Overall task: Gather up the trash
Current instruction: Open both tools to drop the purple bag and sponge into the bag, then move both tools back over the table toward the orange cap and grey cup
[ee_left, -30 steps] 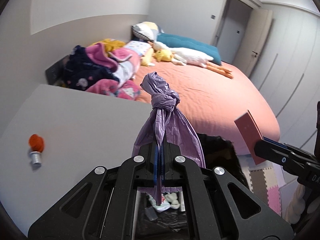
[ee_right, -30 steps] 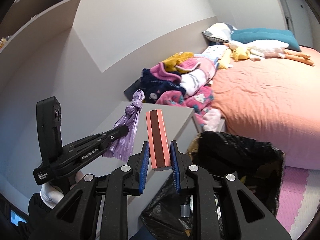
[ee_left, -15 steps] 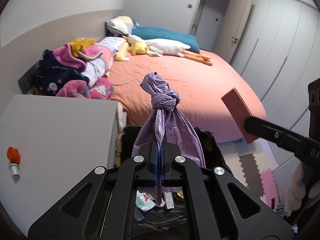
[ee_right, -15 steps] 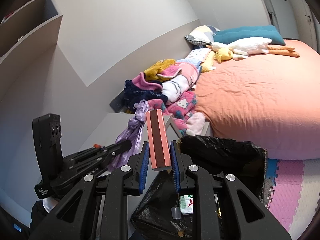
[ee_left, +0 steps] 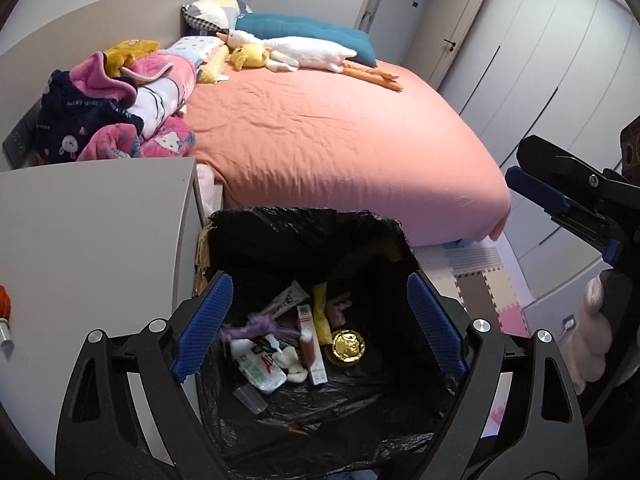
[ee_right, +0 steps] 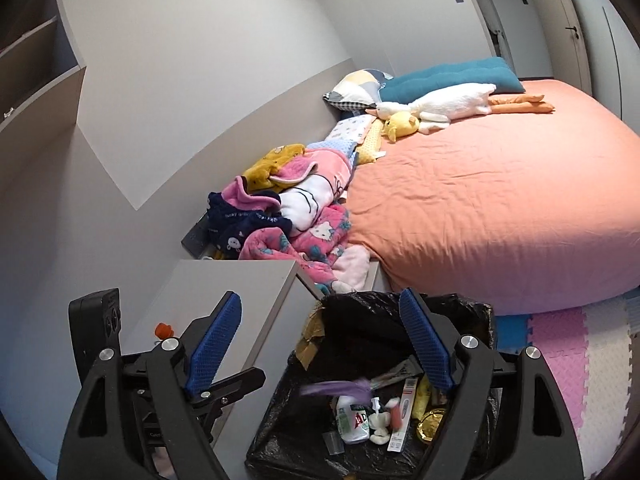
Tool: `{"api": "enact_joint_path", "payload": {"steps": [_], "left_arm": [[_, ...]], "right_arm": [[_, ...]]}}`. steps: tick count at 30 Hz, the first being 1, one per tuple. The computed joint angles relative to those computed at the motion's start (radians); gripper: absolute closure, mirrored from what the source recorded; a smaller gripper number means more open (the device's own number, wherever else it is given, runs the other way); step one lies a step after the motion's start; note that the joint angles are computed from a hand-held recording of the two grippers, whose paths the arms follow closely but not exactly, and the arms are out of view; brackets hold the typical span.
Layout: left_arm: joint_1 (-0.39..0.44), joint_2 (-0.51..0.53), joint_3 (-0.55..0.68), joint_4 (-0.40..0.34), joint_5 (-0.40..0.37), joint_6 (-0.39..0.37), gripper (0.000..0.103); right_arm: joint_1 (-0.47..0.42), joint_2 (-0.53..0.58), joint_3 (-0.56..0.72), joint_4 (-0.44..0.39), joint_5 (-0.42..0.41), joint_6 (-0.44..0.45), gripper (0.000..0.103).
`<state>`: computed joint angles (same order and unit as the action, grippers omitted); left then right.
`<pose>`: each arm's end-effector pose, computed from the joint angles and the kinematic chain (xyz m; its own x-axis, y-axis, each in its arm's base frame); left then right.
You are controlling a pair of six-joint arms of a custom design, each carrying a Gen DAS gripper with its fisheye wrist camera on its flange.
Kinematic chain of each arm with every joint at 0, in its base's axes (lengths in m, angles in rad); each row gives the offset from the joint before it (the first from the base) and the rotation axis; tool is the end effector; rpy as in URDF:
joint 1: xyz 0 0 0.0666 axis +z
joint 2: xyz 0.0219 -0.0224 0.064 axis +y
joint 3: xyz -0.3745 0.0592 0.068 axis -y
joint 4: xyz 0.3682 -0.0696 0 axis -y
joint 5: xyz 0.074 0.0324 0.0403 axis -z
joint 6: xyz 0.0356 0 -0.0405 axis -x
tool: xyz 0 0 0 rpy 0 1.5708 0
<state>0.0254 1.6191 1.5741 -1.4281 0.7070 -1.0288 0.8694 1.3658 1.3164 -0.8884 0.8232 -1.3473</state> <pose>0.4858 -0.0112 0.3842 -0.4755 0.6395 -0.6041 0.8750 0.4146 -0.2499 0.3028 0.3174 0.4136 -0.3488 0.6144 -0.7077 0.4543 0.7713 0.4458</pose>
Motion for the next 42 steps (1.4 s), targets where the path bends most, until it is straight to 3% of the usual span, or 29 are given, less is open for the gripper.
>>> {"api": "enact_joint_path", "payload": {"steps": [9, 19, 42], "left_arm": [[0.017, 0.004, 0.015, 0.018, 0.001, 0.019, 0.017], [0.072, 0.032, 0.056, 0.043, 0.0, 0.045, 0.017], [0.263, 0.164, 0.213, 0.097, -0.042, 0.142, 0.017]], "right_arm": [[-0.005, 0.022, 0.022, 0.021, -0.014, 0.033, 0.021], [-0.029, 0.082, 0.068, 0.129, -0.077, 0.15, 0.021], [-0.076, 0.36, 0.337, 0.305, -0.338, 0.369, 0.021]]}}
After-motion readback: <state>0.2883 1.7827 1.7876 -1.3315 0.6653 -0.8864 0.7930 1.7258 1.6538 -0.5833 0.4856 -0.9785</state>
